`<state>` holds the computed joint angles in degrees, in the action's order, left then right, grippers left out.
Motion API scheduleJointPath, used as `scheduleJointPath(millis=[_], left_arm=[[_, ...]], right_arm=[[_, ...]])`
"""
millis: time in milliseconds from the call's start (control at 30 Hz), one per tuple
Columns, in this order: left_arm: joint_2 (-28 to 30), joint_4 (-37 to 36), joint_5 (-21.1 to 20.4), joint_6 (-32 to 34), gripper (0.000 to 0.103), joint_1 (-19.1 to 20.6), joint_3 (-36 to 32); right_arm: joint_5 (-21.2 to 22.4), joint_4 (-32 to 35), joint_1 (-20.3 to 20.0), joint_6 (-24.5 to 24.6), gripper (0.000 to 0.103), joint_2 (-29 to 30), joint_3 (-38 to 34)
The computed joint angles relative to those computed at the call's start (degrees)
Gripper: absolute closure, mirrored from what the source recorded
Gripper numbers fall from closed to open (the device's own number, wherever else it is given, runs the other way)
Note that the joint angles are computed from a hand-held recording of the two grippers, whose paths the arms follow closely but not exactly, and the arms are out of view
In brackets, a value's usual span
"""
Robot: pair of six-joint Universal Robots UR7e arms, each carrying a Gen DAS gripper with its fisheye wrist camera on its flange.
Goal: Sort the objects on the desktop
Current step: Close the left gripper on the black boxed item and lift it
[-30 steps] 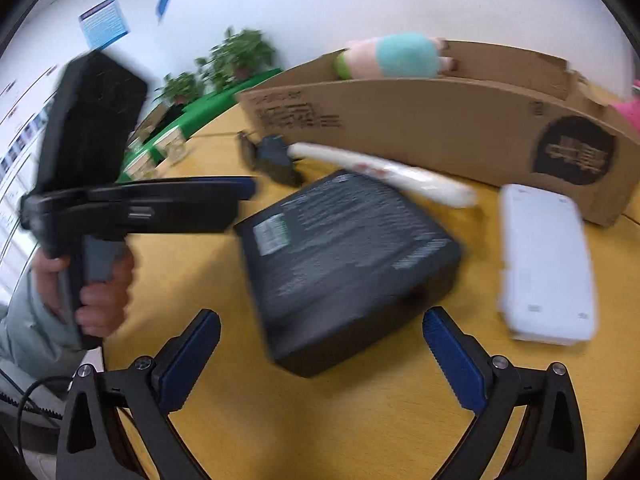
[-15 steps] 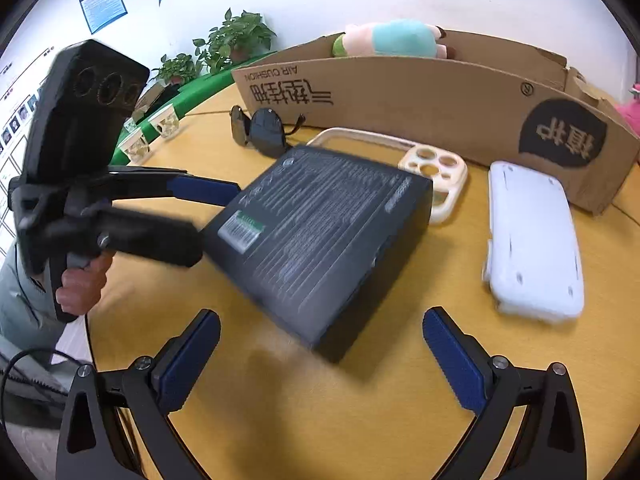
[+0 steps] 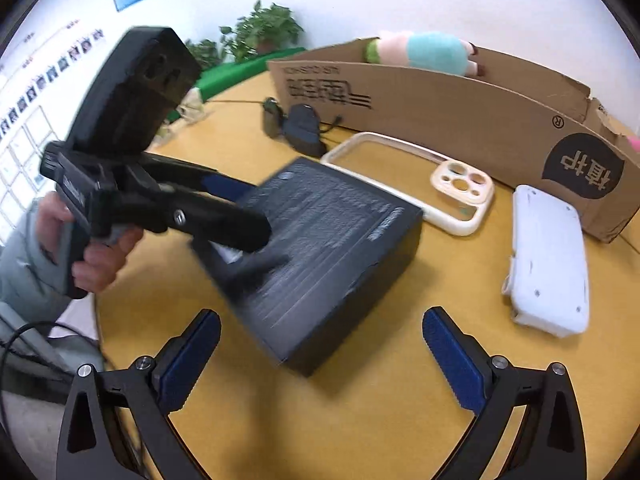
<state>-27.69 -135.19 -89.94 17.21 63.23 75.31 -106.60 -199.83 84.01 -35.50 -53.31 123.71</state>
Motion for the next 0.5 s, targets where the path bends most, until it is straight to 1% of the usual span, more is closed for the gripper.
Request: scheduleJointPath(millis=[67,133,167,200,267,367,433,500], left_arm=[[0.1,0.3,0.3,0.6,0.009,-0.3,-0.1],[-0.2,-0.2,1.1,2.2,0.014,-0.6,0.9],[-0.3,-0.7,0.7,2.5,0.017,-0.6,1.3],[-0.5,-2.1,0.8,2.4,0.017,-0.5,2.0],[-0.6,-3.1,0.5,2.2,0.017,-0.4,2.4],[-0.8,-5.7,0.8,1.9,0.023,-0.6,3.2],[-1.5,-7.5,0.7,2.2,0.023,-1.0,4.0],[-2.4,-9.8,0.7,2.8,0.023,-1.6,4.9]], right_arm=[[-0.3,0.6,0.4,-0.7,0.001,1.2,-1.4],[-1.7,-0.2,1.1,-2.2,0.007,2.8,-2.2],[-2.8,-0.2,1.6,-2.7,0.015,3.6,-2.9],[-3.1,-0.7,1.9,-3.0,0.020,4.1,-3.2],[-2.8,-1.2,1.7,-3.0,0.022,4.2,-3.2],[-3.6,-3.3,2.1,-2.4,0.024,4.7,-2.9],[-3.9,-5.2,2.6,-2.6,0.024,5.0,-2.7],[-2.9,-6.5,3.0,-2.6,0.024,4.7,-2.5]])
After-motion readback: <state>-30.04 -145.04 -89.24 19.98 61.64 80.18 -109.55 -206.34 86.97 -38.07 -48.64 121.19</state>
